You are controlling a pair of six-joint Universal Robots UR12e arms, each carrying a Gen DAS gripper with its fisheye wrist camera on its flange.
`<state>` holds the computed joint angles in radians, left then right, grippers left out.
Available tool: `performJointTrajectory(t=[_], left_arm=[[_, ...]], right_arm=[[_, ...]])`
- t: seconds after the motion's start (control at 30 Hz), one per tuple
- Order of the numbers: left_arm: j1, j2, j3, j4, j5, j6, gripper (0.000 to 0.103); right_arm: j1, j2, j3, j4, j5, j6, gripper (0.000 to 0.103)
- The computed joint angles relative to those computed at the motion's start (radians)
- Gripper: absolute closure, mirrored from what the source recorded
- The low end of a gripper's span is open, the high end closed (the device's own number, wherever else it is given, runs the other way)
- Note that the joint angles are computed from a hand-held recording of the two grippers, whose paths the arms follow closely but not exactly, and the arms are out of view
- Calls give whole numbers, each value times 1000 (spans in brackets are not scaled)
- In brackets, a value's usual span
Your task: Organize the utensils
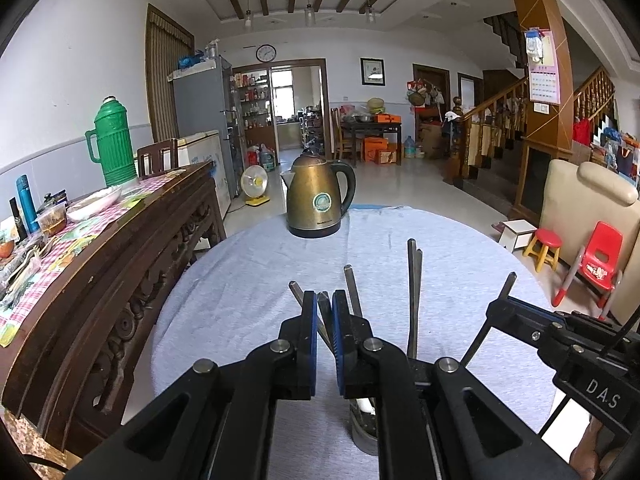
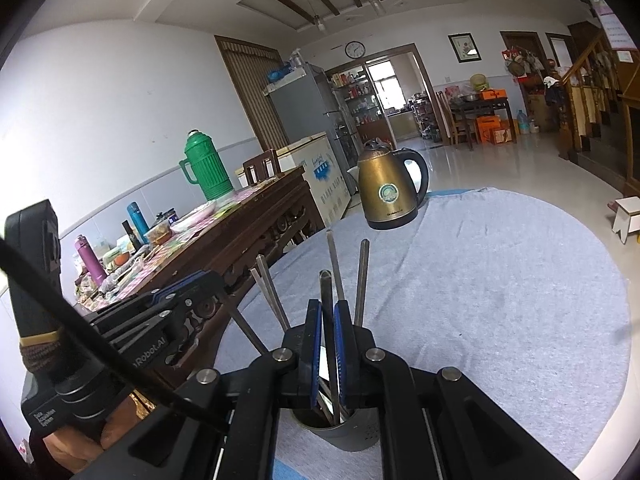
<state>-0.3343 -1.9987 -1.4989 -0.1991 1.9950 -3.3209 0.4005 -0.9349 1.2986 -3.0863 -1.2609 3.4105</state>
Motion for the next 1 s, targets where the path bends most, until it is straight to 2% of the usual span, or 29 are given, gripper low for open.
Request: performJointTrajectory(t=[0.3,0.4,0.43,0.47,0.5,0.53,0.57,0.67,0.77,1.0], left_arm=[[4,-2,5,-33,-7,-17,94],[6,-2,6,-31,-7,-20,81],[6,-2,4,-28,-5,-21,71],[6,-2,3,-21,-4,-22,63],[7,-1,0,-9,-1,-23,60],[7,-1,-2,-1,0,-23,56],[8,-1,-3,5,1,-23,52],[9,-2,-6,19,11,-28,44],[10,-2,-5,17,20,-39,40],[8,-2,-5,15,52,-44,31]], right_arm=[[-2,4,-5,2,11,7,95],[-1,12,-20,9,22,9,94],[-2,14,-24,5,30,15,88],[-2,16,-26,-2,35,20,78],[-2,18,-28,-12,37,26,70],[-2,18,-29,-24,37,32,53],[-2,19,-25,-53,37,42,39],[-2,17,-11,-126,36,40,38],[-1,11,-3,-146,6,28,38],[-12,2,14,-158,-16,73,38]])
